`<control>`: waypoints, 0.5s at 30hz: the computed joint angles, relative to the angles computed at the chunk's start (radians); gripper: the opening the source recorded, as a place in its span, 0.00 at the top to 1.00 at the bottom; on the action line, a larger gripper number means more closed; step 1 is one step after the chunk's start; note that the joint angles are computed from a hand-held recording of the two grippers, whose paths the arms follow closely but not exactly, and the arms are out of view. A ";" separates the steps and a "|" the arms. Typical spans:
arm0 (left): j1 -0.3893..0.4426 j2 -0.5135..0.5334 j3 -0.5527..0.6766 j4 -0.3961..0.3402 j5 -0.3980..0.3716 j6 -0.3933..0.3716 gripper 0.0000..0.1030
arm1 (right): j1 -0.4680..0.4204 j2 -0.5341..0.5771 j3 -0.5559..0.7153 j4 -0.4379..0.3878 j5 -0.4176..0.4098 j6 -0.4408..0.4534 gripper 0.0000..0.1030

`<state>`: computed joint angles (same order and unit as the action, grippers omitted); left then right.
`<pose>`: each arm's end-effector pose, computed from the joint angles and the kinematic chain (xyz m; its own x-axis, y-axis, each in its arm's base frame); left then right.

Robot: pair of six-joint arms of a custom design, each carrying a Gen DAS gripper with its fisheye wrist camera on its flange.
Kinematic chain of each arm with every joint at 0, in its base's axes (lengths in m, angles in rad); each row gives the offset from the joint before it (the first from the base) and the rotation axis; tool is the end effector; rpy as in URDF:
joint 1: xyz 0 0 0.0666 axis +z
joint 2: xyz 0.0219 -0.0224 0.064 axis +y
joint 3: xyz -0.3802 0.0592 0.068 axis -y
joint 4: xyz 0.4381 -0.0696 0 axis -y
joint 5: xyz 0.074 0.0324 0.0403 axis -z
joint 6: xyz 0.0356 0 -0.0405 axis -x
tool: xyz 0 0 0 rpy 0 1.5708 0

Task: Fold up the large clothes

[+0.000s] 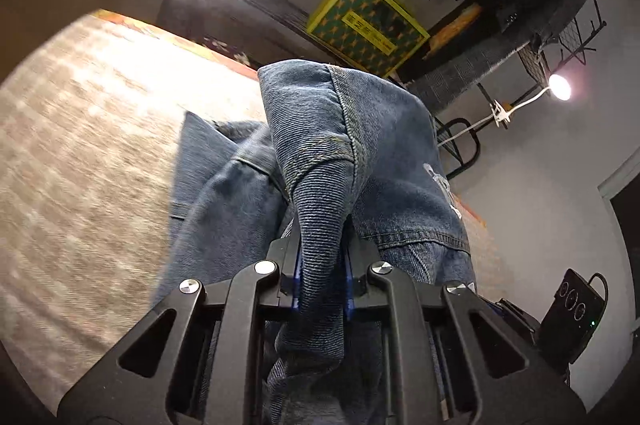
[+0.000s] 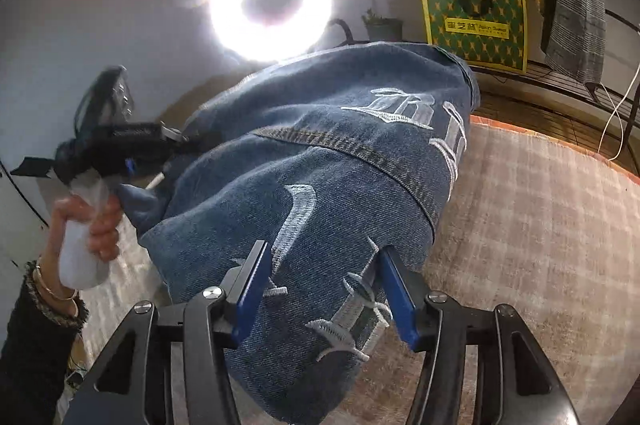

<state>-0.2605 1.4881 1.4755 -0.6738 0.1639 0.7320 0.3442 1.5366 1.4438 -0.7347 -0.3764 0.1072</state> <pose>0.5594 -0.1555 0.4403 -0.7069 -0.4940 -0.5063 -0.1296 0.7940 -0.5939 0.5468 0.2095 0.3933 -0.6305 -0.3317 -0.7018 -0.6190 0.7604 0.1967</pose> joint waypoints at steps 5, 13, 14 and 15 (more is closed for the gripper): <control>0.012 0.013 -0.006 -0.060 -0.098 -0.052 0.87 | 0.084 0.014 0.004 0.035 0.154 0.113 0.44; 0.053 0.017 -0.037 -0.058 -0.044 -0.012 0.77 | 0.128 0.014 0.024 -0.021 0.266 0.231 0.43; 0.049 0.002 -0.038 -0.067 -0.070 -0.023 0.77 | 0.112 -0.002 0.016 -0.026 0.222 0.213 0.44; 0.044 -0.018 -0.038 -0.073 -0.096 -0.035 0.77 | 0.096 -0.025 -0.002 -0.017 0.182 0.199 0.47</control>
<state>-0.2162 1.4697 1.4377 -0.7468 0.0677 0.6966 0.4406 1.5117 1.4414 -0.7516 -0.1939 0.3063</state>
